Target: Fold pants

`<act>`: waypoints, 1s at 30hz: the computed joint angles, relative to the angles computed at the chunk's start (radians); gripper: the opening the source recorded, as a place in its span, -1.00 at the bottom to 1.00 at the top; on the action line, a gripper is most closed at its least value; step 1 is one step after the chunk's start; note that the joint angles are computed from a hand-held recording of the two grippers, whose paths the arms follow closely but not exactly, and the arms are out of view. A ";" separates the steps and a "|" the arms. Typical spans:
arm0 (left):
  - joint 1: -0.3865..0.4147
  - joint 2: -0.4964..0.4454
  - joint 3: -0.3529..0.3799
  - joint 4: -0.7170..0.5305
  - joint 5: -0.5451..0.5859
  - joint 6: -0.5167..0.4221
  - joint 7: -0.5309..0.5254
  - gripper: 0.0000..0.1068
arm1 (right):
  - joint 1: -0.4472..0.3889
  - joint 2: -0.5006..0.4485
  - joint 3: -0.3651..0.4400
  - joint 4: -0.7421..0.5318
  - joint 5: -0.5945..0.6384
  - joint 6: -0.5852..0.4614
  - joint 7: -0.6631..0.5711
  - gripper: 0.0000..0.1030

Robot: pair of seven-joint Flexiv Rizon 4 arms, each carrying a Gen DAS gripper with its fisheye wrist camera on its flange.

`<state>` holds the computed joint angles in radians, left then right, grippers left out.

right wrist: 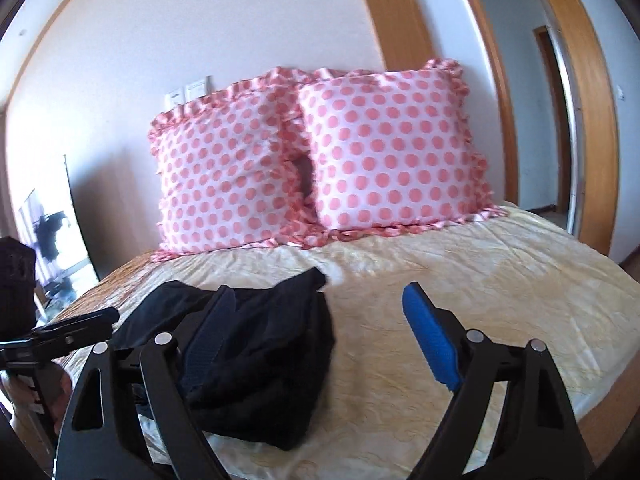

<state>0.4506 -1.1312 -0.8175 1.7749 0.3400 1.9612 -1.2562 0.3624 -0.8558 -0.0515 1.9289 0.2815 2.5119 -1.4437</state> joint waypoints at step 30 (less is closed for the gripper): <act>-0.262 0.085 0.331 -0.257 -0.377 -0.360 0.017 0.89 | 0.127 -0.098 -0.168 -0.261 -0.118 -0.592 0.104 0.79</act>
